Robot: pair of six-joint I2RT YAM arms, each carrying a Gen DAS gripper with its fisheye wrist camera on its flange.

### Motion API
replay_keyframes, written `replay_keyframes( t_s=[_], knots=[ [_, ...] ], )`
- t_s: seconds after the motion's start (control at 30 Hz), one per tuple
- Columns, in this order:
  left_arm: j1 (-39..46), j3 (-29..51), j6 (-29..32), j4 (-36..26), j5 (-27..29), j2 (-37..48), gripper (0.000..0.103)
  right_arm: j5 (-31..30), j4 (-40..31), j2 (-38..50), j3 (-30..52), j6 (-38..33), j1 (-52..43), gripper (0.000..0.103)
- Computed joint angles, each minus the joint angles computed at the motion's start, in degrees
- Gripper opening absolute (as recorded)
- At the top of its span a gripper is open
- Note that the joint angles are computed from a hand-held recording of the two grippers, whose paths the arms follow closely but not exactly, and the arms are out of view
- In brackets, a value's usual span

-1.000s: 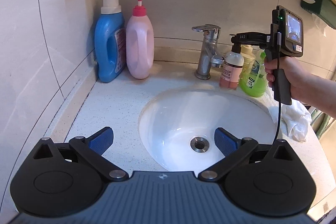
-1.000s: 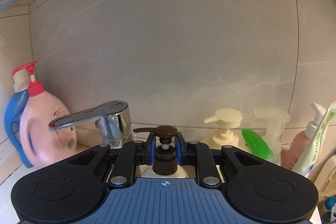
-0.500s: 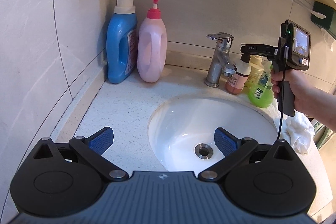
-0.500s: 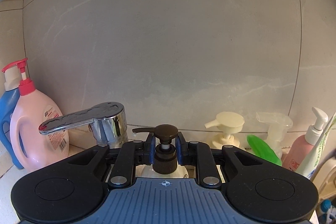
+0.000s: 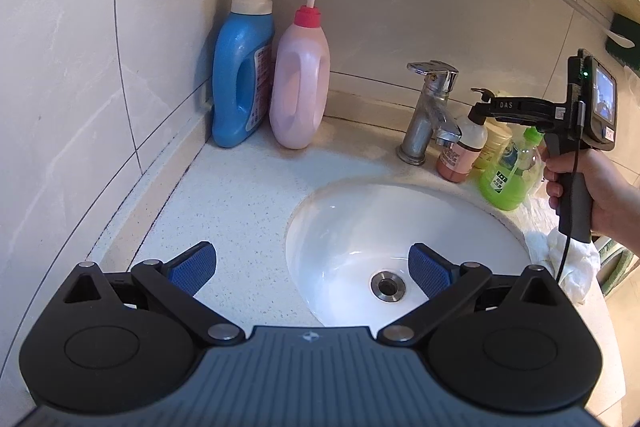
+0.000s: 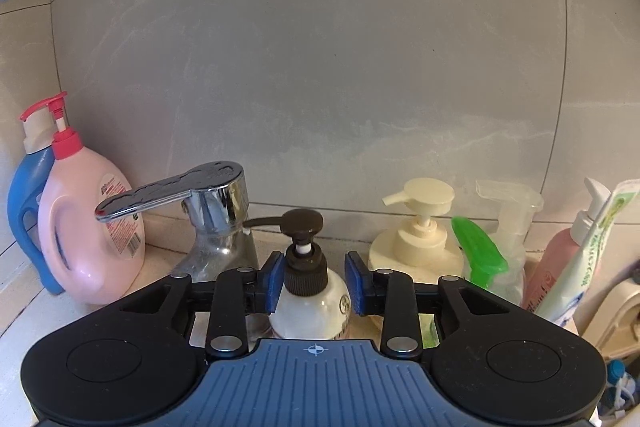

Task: Clean container
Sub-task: 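Carry the bottle with the right gripper beside the faucet and release it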

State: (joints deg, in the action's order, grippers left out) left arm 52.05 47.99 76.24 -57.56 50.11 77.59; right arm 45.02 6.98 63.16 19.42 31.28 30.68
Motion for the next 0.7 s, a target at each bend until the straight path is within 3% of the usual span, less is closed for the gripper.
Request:
replay_keyframes(
  t_s=[0.37,0.5,0.63,0.7],
  knots=[
    [1.73,-2.95,-1.58,1.01,0.68,-4.41,0.103,4.35,-21.92,-12.19,0.55,12.96,12.23,0.040],
    [2.61,-3.51,-2.07,0.43,0.81,-5.64,0.103,7.16,-29.63,-13.82,2.03,19.16,18.28,0.049],
    [3.24,-4.82,-3.65,1.31,0.63,-7.81,0.103,10.41,-36.36,-12.76,4.79,24.80,25.15,0.067],
    [3.69,-5.26,-3.36,1.22,0.66,-8.60,0.103,12.25,-39.71,-11.92,6.28,27.27,28.81,0.071]
  ],
)
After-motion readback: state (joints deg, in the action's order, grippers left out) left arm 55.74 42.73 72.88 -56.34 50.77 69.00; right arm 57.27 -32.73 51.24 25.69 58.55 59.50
